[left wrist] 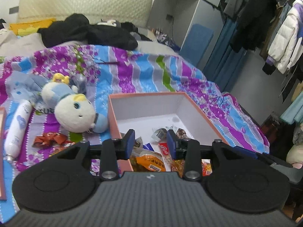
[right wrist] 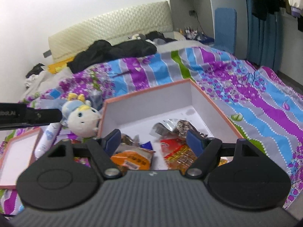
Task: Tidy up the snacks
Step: 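Open both tools to drop the snacks into the pink box, then withdraw both open tools from the box toward the remaining snacks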
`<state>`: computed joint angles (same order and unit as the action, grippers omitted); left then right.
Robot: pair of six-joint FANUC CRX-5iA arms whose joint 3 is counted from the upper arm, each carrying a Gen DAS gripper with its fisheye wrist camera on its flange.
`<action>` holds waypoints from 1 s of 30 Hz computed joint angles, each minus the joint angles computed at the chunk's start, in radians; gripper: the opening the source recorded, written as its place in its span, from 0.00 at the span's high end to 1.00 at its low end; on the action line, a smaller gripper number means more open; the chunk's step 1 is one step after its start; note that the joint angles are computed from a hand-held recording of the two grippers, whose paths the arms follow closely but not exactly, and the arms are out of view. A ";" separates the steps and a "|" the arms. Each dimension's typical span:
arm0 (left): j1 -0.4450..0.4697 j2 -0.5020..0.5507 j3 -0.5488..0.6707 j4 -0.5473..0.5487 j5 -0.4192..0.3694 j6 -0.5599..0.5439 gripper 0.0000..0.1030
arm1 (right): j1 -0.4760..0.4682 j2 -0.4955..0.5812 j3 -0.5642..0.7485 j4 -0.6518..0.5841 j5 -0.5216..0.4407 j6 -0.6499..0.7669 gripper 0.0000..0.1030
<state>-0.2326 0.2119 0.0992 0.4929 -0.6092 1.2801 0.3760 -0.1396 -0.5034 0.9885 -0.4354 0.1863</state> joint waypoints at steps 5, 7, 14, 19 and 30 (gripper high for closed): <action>0.015 -0.104 -0.097 0.012 0.030 -0.023 0.59 | 0.034 -0.059 -0.043 0.066 0.000 -0.069 0.25; 0.023 -0.141 -0.133 0.013 0.039 -0.035 0.59 | 0.053 -0.074 -0.053 0.075 -0.008 -0.080 0.25; 0.065 -0.245 -0.249 0.043 0.062 -0.062 0.59 | 0.108 -0.125 -0.105 0.125 0.000 -0.135 0.25; 0.096 -0.289 -0.311 0.056 0.067 -0.082 0.59 | 0.133 -0.133 -0.130 0.185 0.005 -0.186 0.25; 0.193 -0.421 -0.525 0.180 0.091 -0.237 0.59 | 0.214 -0.138 -0.178 0.235 0.008 -0.235 0.25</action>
<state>-0.0395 -0.2096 -0.4255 0.6732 -0.5180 1.0431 0.5901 -0.2773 -0.6817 1.2235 -0.4274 -0.0485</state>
